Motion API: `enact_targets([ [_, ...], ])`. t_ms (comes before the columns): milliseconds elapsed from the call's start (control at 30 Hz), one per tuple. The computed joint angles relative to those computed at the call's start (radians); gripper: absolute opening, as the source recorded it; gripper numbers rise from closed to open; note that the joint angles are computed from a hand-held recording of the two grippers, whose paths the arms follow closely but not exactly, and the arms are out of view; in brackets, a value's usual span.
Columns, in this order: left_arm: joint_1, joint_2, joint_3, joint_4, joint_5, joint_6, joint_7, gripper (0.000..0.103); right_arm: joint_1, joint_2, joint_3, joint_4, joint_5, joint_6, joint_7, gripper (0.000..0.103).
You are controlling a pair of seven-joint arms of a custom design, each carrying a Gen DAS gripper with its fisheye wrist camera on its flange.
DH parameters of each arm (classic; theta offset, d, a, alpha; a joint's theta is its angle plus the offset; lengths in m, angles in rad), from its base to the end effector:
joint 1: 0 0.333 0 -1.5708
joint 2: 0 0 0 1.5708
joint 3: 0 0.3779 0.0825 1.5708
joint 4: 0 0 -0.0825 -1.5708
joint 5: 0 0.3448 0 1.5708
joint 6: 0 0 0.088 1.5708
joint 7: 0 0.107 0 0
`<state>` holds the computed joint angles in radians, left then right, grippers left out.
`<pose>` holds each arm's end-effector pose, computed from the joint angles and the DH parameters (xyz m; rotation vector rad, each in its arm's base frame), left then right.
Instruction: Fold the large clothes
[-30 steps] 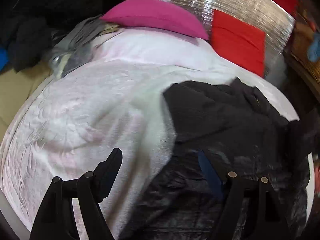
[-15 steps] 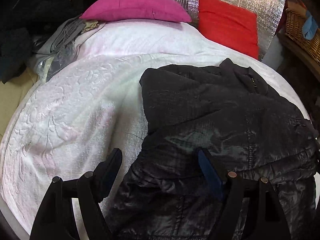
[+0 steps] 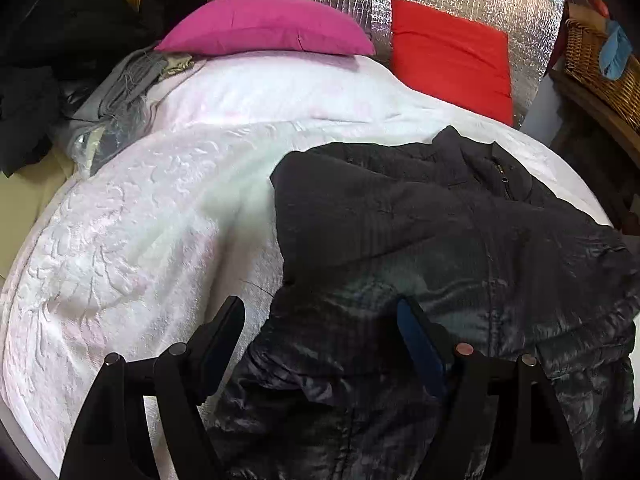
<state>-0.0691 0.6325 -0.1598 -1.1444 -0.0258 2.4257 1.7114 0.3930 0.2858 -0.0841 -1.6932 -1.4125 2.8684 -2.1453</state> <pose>0.7668 -0.1313 0.5708 -1.5931 2.1451 -0.7677 0.6042 0.2589 0.5682 -0.5642 1.9352 -0.3584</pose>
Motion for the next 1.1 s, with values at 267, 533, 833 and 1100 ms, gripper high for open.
enact_targets([
  [267, -0.014, 0.043, 0.014, 0.076, 0.034, -0.106, -0.005, 0.079, -0.113, 0.006, 0.139, -0.094, 0.679, -0.018, -0.636, 0.02],
  [533, 0.024, 0.005, -0.026, 0.016, -0.041, 0.001, 0.029, 0.079, 0.063, -0.061, -0.032, -0.048, 0.168, -0.151, -0.279, 0.082],
  [833, -0.052, 0.028, 0.031, 0.032, 0.064, -0.034, 0.02, 0.087, -0.052, 0.177, 0.147, 0.221, 0.742, -0.301, -1.041, 0.046],
  [1100, 0.006, -0.001, -0.041, 0.001, -0.024, 0.011, 0.056, 0.087, 0.051, 0.114, 0.012, 0.149, 0.711, -0.129, -0.983, 0.044],
])
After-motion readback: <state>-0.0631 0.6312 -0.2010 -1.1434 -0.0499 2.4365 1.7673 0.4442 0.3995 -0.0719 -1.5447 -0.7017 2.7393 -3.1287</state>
